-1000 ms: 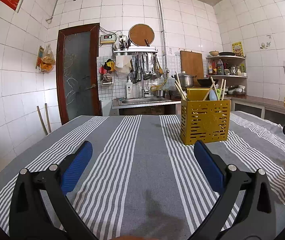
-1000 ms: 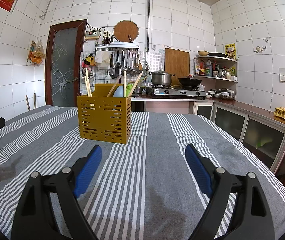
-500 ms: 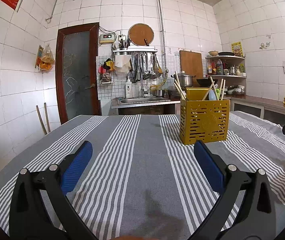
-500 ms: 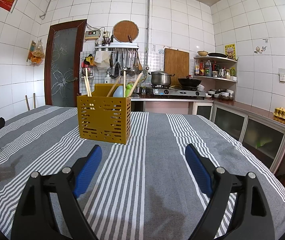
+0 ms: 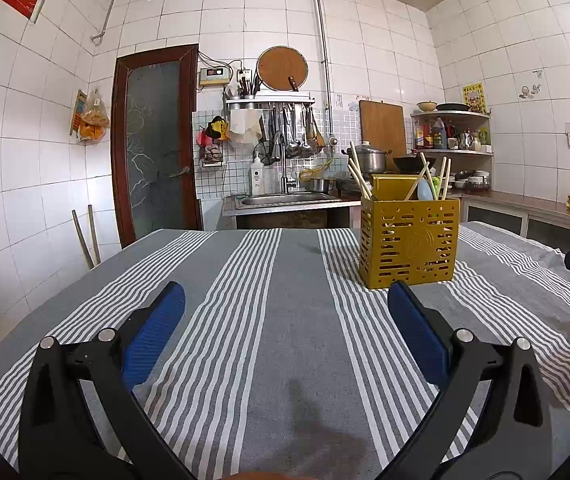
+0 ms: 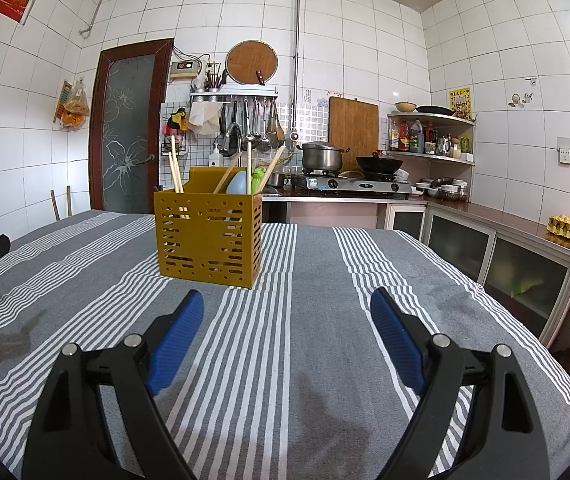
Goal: Organize utensils
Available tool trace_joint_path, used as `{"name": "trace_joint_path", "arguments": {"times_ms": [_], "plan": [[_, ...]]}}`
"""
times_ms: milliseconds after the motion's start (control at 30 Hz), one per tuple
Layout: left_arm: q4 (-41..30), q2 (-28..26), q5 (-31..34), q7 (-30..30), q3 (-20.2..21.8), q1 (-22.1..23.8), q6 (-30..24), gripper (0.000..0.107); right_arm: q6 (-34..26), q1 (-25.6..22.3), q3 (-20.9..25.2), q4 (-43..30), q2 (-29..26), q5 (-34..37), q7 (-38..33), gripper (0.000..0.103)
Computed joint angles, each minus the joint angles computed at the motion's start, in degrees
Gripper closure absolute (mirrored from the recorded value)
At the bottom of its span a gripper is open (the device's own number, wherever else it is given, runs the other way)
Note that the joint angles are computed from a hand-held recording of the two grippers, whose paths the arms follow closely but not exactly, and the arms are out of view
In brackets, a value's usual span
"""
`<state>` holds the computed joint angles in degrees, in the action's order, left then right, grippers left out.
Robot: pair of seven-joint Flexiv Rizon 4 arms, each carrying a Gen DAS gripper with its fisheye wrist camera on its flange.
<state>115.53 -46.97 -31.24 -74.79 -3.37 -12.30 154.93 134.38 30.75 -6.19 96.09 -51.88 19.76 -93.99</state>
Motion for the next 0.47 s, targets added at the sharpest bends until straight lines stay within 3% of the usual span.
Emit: {"name": "trace_joint_path", "arguments": {"times_ms": [467], "plan": [[-0.5,-0.3,-0.2,0.1,0.0,0.0,-0.9,0.009,0.0,-0.1,0.1,0.0,0.0,0.0,-0.1,0.019]]}}
